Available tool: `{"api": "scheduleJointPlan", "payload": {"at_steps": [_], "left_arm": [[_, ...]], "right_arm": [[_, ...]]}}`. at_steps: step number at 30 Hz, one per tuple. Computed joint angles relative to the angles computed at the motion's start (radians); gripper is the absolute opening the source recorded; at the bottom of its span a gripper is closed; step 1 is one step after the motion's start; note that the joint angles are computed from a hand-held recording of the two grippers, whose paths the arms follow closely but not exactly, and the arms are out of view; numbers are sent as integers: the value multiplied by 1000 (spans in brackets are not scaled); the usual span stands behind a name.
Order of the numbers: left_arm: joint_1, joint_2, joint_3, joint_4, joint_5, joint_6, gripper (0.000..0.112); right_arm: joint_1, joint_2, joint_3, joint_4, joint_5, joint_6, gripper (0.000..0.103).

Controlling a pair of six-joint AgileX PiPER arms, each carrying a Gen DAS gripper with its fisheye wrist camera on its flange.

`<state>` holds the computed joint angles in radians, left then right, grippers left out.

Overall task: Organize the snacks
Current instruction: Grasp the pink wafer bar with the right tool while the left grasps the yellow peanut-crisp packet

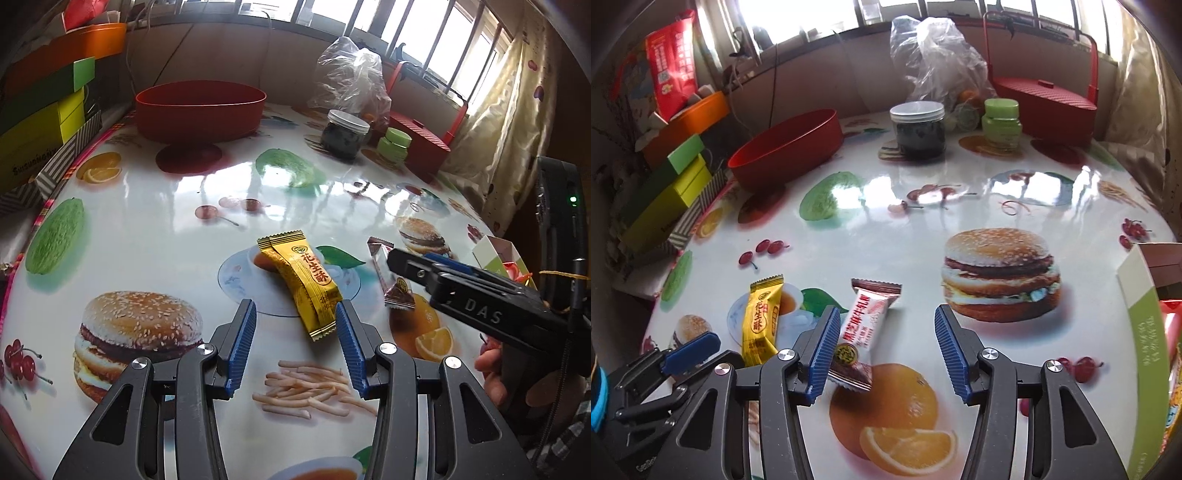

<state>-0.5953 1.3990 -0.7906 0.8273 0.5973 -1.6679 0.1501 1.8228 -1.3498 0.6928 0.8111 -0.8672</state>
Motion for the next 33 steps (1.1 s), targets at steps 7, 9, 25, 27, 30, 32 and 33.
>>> {"api": "scheduleJointPlan", "payload": {"at_steps": [7,9,25,27,30,32,33], "left_arm": [[34,-1,12,-24,-51,20,46],[38,5,8,-28,-56,25,46],[92,89,-74,-92,-72,120,46],[104,105,-87,-116,-80,151,46],[101,122,-111,-112,-59,153,46],[108,138,-128,-132,-61,181,46],[109,143,-133,-134,-64,187,46]], "right_arm": [[41,20,-1,-55,-37,44,54],[49,17,4,-77,-60,56,54],[57,-26,77,-137,-171,31,37],[56,-33,88,-141,-187,32,28],[45,-36,94,-123,-187,16,25],[41,-39,101,-109,-191,-1,25],[41,-41,104,-107,-192,-3,25]]}}
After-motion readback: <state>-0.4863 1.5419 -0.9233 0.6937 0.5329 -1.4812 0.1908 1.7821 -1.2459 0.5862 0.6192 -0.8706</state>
